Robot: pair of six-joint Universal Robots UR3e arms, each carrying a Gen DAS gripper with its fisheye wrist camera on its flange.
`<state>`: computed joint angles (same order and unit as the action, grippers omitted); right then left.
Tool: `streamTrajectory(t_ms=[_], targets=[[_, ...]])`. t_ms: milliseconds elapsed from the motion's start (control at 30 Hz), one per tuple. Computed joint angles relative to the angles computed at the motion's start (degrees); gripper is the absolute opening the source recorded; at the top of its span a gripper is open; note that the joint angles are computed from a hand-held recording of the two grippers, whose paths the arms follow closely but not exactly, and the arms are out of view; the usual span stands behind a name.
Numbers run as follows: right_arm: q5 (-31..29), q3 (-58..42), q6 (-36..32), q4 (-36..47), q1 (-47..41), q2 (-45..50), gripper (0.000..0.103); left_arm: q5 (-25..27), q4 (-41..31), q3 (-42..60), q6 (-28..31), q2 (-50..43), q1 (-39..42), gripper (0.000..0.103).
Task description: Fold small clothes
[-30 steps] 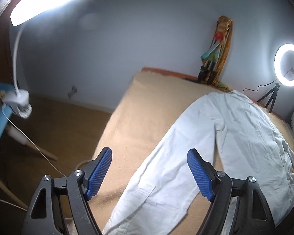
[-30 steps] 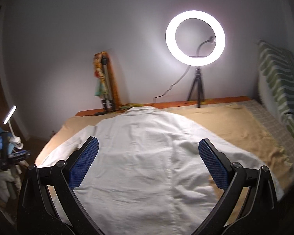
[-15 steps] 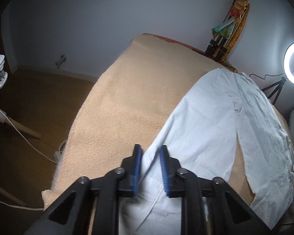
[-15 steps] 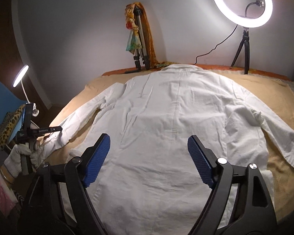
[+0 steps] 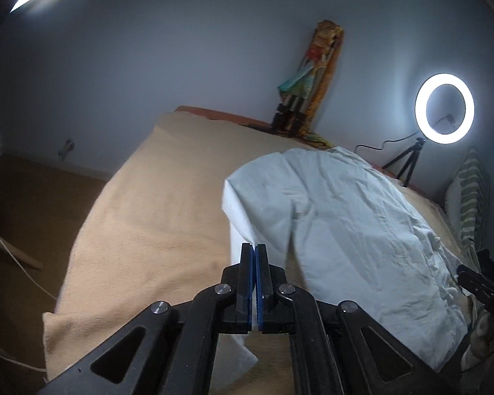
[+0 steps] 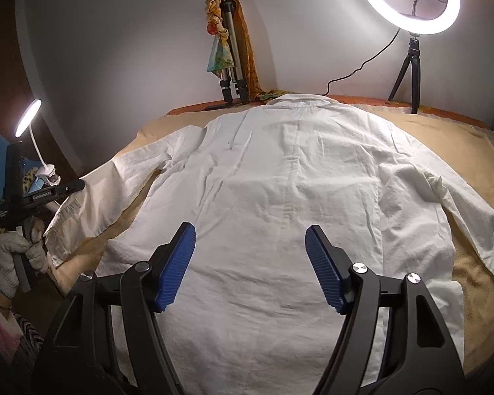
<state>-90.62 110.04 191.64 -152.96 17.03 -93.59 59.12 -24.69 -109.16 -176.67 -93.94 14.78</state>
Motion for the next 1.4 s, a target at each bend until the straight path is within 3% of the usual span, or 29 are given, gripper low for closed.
streamTrajectory(t_ms=[167,367,400,467,600,667,767,800,967,1033,1133,1200,1233,1400], targets=[[0.12,-0.39,-0.32,0.43,0.5,0.62,0.069,2.4,0.95,0.48,1.31,1.95,-10.08,0.0],[0.71,0.44,-0.28,0.24,-0.39,0.52,0.069,5.36,-3.73,7.29,3.56,-4.79,-21.95,0.0],[0.75,0.56,-0.26,0.26,-0.67,0.59,0.069,5.87,-4.34,7.28,4.2,-5.09,-23.16,0.004],[1.07,0.79,-0.48,0.33,-1.36,0.84,0.069,7.43,-6.73,8.37,5.28,-5.41,-25.49,0.034],[2.0,0.97,-1.25,0.85,-2.31,1.41,0.069,2.77,-9.34,5.13,6.72,0.34,-22.61,0.036],[2.71,1.06,-1.38,1.1,-2.6,1.75,0.069,-0.88,-10.38,2.1,7.69,5.44,-17.96,0.047],[4.09,1.4,-1.26,1.16,-2.63,2.13,0.069,-0.53,-8.92,-2.3,7.1,11.63,-10.48,0.064],[4.72,1.43,-1.19,1.24,-2.51,2.33,0.069,-0.15,-9.35,-3.15,6.94,12.45,-7.82,0.065],[5.29,0.19,-1.02,0.89,-0.09,4.48,0.069,-1.47,-15.96,-4.26,5.61,8.73,1.59,0.065],[4.59,-0.83,-0.89,0.81,1.27,5.59,0.069,0.55,-18.33,-2.97,4.42,5.5,1.23,0.065],[3.8,-2.38,-0.5,0.98,2.69,6.93,0.069,2.83,-16.45,-2.43,3.54,2.53,-0.58,0.061],[3.45,-3.03,-0.44,0.96,3.22,7.42,0.069,2.01,-16.58,-1.59,4.67,0.97,-1.58,0.033],[3.33,-3.16,-0.45,0.91,3.4,7.51,0.069,1.32,-17.72,-1.08,5.99,0.35,-1.47,0.003],[3.12,-3.28,-0.43,0.96,3.39,7.52,0.069,-4.46,-18.69,-4.45,8.98,7.33,-0.49,0.0]])
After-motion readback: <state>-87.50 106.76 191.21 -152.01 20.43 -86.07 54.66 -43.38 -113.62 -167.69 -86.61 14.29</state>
